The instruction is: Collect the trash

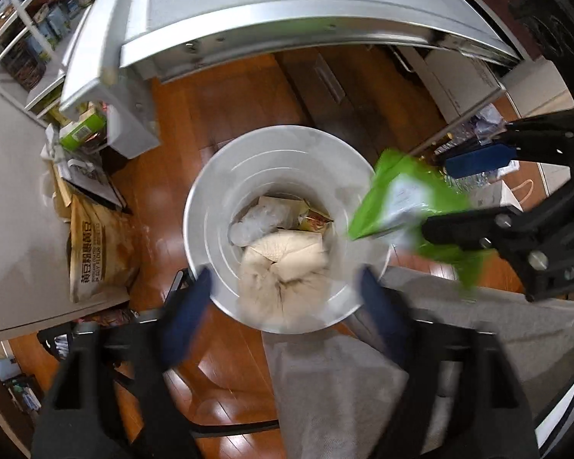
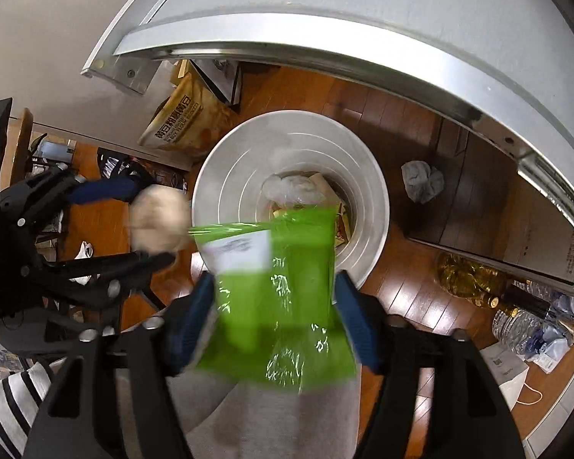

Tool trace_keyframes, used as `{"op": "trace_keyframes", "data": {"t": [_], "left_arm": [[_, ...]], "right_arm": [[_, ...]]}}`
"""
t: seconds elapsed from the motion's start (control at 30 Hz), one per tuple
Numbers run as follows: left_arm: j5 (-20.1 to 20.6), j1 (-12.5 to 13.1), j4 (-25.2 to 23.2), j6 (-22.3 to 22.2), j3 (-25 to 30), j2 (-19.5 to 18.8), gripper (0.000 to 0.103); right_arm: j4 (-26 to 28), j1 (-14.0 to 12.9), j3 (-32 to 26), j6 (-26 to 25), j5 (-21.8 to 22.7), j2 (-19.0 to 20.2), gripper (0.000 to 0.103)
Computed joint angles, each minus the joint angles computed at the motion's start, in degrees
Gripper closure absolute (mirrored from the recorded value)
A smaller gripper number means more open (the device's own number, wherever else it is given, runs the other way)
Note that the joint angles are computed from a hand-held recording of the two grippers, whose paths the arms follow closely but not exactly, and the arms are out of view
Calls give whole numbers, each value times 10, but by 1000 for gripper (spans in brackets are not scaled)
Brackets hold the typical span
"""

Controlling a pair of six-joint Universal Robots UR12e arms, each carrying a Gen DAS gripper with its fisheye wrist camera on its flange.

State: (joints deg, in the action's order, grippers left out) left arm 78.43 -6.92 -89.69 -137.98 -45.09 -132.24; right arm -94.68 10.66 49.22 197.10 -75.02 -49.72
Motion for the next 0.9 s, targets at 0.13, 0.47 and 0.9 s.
{"op": "trace_keyframes", "data": {"t": [0.13, 0.47, 0.9], "left_arm": [[-6, 2, 3, -13, 3, 2, 15], [-29, 6, 21, -51, 13, 12, 15], [-78, 15, 167, -183, 26, 15, 2]], "right_arm": [[-2, 2, 4, -11, -22, -7, 29], [-34, -5, 26, -6, 10, -37, 16], [-203, -15, 65, 84, -75, -76, 7]]}}
